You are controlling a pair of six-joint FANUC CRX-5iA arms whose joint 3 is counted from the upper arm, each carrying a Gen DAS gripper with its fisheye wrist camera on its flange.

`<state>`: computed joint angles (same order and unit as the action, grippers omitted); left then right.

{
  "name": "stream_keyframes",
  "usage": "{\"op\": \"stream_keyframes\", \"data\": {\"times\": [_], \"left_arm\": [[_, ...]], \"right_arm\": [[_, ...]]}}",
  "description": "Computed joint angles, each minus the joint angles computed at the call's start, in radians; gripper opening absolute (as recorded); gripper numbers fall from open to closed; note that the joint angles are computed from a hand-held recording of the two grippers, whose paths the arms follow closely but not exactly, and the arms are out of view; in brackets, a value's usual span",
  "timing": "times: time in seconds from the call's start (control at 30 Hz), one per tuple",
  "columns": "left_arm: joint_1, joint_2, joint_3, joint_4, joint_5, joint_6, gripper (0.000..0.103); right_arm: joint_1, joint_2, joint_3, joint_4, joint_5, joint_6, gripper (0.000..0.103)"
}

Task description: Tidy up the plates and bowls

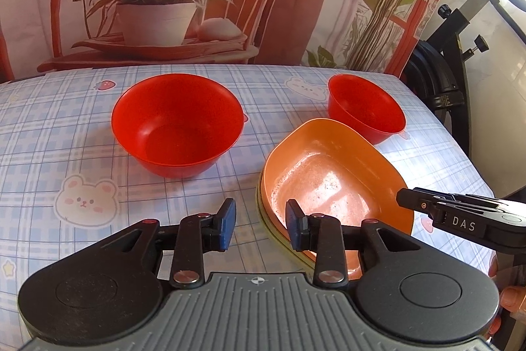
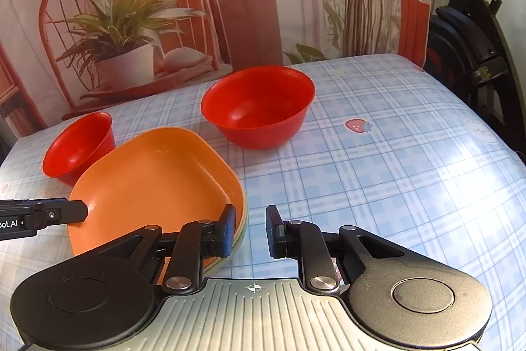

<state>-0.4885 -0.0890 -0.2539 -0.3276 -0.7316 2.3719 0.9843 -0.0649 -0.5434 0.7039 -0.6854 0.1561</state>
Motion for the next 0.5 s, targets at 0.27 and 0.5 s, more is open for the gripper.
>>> {"op": "stream_keyframes", "data": {"times": [0.27,0.5], "left_arm": [[0.003,0.0,-0.005,0.001,0.006,0.001,0.038],[0.009,-0.042,-0.021,0.017,0.014,-0.023,0.038]], "right_arm": [[0.001,0.001,0.006,-0.014,-0.009,0.014,0.017],[0.011,-0.033,0.01,-0.024,0.01,0.027,0.017]]}}
